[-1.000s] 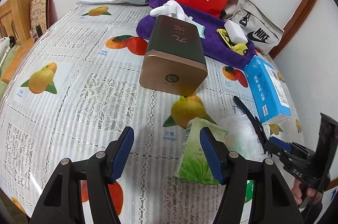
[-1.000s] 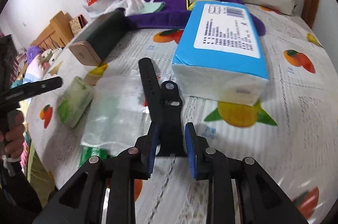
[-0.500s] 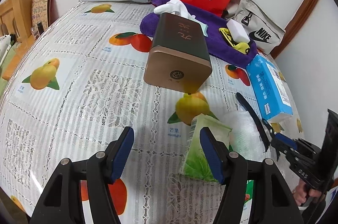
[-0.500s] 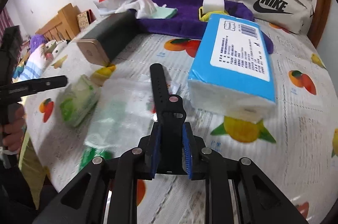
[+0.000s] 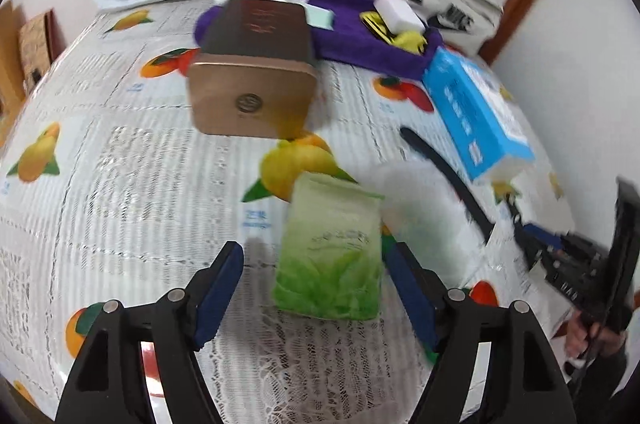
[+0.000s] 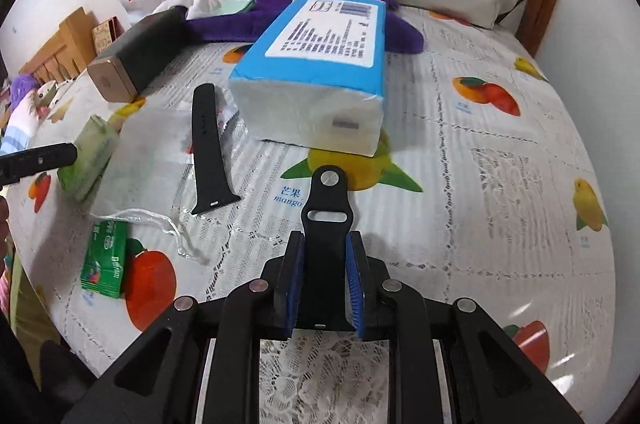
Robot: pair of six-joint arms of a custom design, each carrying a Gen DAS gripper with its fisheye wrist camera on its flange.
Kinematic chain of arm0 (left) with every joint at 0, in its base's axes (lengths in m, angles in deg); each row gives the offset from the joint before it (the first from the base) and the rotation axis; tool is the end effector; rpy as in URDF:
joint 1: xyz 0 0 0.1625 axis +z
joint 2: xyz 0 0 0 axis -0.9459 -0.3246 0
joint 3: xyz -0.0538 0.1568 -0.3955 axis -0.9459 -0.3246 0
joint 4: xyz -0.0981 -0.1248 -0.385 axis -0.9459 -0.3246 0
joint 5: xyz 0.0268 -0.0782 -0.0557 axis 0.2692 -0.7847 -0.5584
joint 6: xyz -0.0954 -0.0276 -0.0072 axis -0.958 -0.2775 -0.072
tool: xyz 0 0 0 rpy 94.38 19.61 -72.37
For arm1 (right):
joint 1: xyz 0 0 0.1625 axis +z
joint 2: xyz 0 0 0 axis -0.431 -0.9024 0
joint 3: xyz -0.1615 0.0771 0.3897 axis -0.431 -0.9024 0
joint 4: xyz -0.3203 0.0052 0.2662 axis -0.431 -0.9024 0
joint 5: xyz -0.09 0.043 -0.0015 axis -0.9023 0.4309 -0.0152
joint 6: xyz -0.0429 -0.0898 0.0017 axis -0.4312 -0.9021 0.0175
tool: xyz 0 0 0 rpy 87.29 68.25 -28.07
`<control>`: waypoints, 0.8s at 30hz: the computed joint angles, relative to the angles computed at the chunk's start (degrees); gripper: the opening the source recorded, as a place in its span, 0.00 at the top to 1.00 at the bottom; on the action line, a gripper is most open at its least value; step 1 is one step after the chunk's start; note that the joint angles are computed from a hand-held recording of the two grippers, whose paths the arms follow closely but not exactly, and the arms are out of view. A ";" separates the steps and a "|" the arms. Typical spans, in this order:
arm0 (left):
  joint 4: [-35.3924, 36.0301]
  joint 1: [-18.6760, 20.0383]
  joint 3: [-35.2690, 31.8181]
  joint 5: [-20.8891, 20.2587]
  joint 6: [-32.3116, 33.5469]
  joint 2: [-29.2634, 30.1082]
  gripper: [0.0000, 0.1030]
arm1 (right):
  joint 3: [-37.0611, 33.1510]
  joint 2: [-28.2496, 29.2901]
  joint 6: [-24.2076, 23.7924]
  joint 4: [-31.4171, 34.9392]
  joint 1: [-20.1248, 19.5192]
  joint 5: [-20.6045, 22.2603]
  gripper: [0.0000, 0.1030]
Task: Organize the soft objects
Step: 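Grasp the light green tea packet with the left gripper, then carry the tea packet with the left gripper onto the purple towel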
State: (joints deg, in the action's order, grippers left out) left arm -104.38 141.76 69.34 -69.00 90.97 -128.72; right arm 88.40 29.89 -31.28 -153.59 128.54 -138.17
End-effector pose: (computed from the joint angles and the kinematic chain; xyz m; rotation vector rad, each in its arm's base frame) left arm -0.0360 -0.6384 0.2141 0.7028 2.5749 -0.4363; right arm 0.1863 -0.5381 0.0292 0.1583 -2.2545 0.7160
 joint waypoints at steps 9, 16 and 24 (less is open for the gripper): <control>-7.55 -1.78 1.43 8.82 3.89 3.44 0.38 | 0.31 0.95 -0.80 -4.56 -0.65 1.21 0.77; -7.78 -1.32 -0.04 8.86 3.51 3.12 0.56 | -0.58 0.92 -1.19 -3.29 -0.51 1.14 0.78; -8.09 -1.69 -0.61 8.32 2.07 1.39 0.56 | -0.25 -1.26 -0.59 -0.79 1.01 3.39 0.79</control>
State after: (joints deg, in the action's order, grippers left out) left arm -112.47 140.07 68.73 -60.69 93.05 -127.32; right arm 88.15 28.63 -31.86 -154.38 129.55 -134.79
